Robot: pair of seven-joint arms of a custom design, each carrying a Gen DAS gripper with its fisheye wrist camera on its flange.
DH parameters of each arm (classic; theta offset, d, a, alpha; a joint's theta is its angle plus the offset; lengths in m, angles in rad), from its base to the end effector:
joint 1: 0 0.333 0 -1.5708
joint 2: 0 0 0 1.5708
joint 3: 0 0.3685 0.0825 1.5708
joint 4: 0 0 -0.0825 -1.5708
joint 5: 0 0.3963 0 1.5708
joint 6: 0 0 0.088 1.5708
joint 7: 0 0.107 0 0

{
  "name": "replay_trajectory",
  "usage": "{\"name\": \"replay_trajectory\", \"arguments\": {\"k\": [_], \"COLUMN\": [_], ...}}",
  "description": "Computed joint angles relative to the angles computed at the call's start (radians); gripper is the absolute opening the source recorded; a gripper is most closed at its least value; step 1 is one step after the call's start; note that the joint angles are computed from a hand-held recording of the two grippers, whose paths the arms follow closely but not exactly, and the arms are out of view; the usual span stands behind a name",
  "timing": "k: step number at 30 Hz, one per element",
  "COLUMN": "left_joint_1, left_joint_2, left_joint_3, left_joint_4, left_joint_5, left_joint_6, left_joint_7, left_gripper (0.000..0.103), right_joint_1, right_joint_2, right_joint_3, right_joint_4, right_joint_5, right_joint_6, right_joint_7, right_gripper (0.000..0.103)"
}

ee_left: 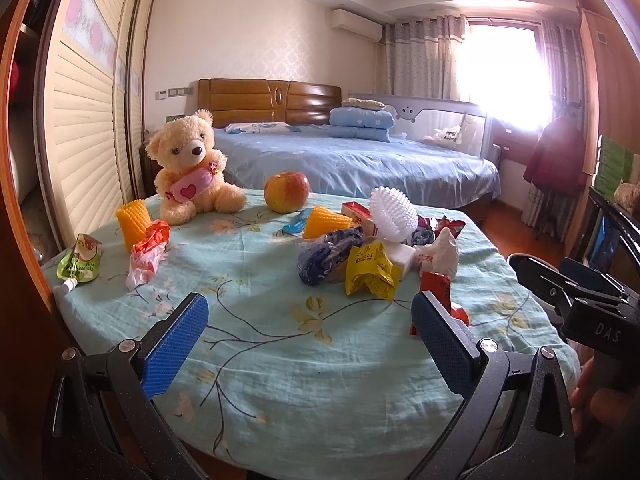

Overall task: Collect trash
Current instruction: 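Move both tools toward the trash pile on the bed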

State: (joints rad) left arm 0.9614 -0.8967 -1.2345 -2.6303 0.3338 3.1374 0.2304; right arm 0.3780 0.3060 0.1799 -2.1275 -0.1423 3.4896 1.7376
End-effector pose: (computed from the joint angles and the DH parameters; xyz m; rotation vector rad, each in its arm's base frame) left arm 0.4155 -0.2014 0.4401 -1.7896 1.0741 -0.7515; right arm 0.5443 0.3466 0.4391 -1.8287 1.0681 -0.4920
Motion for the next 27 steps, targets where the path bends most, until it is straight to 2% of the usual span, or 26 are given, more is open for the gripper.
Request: {"name": "replay_trajectory", "arguments": {"k": [4, 8, 27], "left_joint_1": [-0.005, -0.005, 0.003], "left_joint_2": [0.002, 0.003, 0.030], "left_joint_3": [0.003, 0.005, 0.002], "left_joint_4": [-0.001, -0.001, -0.004], "left_joint_5": [0.001, 0.005, 0.011], "left_joint_6": [-0.005, -0.012, -0.003], "left_joint_7": [-0.002, -0.004, -0.003], "left_gripper": [0.103, 0.103, 0.103], "right_joint_1": [-0.005, 0.016, -0.104], "right_joint_2": [-0.001, -0.003, 0.003], "right_joint_3": [0.009, -0.007, 0.093], "right_joint_4": [0.001, 0.000, 0.003], "right_joint_5": [-0.008, 0.006, -0.114], "right_joint_6": [-0.010, -0.013, -0.039], "right_joint_7": [0.001, -0.019, 0.082], "right_gripper": [0.103, 0.103, 0.103]}}
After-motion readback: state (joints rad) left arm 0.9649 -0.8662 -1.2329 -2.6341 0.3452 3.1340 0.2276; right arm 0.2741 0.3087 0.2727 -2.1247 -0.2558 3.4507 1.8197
